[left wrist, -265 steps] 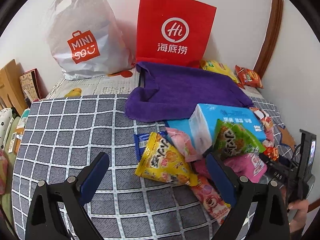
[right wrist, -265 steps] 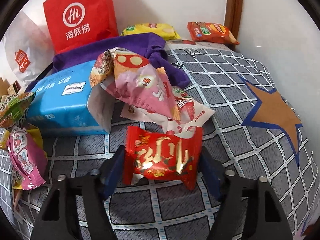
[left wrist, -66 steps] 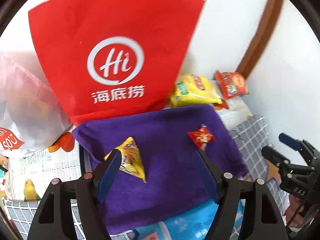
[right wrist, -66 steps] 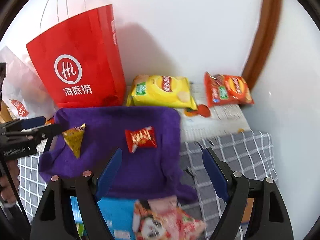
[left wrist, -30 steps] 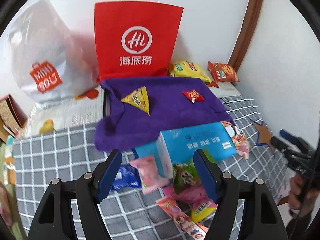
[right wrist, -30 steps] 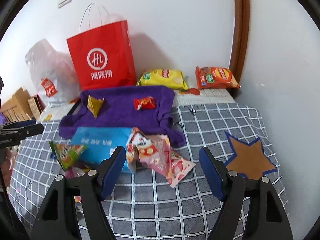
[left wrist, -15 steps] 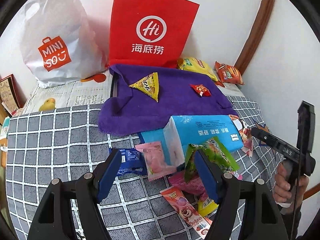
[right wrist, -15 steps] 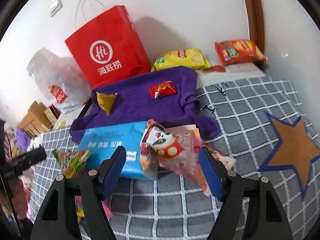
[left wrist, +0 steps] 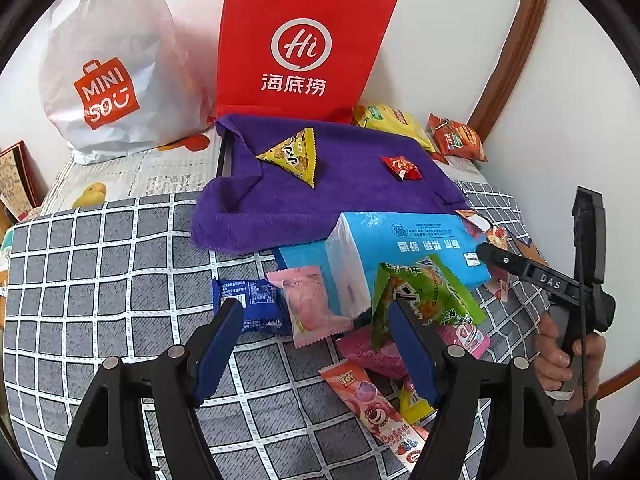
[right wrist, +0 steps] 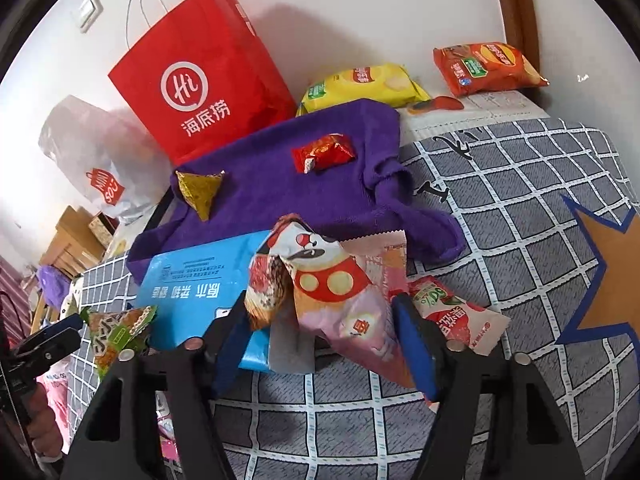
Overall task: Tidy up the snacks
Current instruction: 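Grasp the pink dotted packet with the right gripper while the left gripper grasps the blue packet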
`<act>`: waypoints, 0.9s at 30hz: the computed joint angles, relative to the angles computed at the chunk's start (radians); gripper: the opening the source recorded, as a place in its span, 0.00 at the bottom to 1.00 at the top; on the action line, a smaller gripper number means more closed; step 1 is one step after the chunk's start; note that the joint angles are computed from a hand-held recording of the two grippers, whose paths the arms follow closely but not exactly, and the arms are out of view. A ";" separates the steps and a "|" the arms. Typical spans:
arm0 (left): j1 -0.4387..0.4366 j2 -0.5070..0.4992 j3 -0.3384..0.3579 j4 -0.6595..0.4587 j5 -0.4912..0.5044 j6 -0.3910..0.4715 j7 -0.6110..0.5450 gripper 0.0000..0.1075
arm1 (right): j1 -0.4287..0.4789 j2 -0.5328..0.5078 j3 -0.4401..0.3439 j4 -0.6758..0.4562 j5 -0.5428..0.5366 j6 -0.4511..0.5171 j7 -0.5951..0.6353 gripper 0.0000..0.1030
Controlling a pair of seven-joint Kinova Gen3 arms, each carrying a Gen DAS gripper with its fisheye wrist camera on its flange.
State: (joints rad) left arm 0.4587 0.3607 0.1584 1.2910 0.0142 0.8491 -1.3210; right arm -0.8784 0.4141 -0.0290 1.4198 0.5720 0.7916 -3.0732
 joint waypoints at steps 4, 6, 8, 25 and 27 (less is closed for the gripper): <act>0.001 -0.007 -0.004 0.012 -0.004 0.000 0.005 0.68 | -0.025 -0.029 0.002 0.023 0.028 0.010 -0.032 0.57; 0.005 -0.007 -0.009 0.017 -0.014 0.002 0.015 0.68 | -0.042 -0.039 -0.002 0.023 0.054 0.035 -0.043 0.56; 0.002 -0.010 -0.010 0.025 -0.014 0.002 0.024 0.68 | -0.059 -0.045 -0.011 0.013 0.078 0.078 -0.053 0.56; 0.059 0.089 -0.078 -0.042 -0.170 0.099 0.181 0.68 | -0.169 0.013 -0.094 -0.065 0.140 0.328 0.039 0.56; 0.044 0.115 -0.067 -0.063 -0.156 0.100 0.173 0.68 | -0.173 0.026 -0.090 -0.068 0.129 0.322 0.057 0.56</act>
State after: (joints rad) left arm 0.5023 0.4757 0.0918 1.2276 -0.1422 0.9491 -1.1475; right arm -1.0510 0.4402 -0.1190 1.3518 0.7012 1.1138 -3.0159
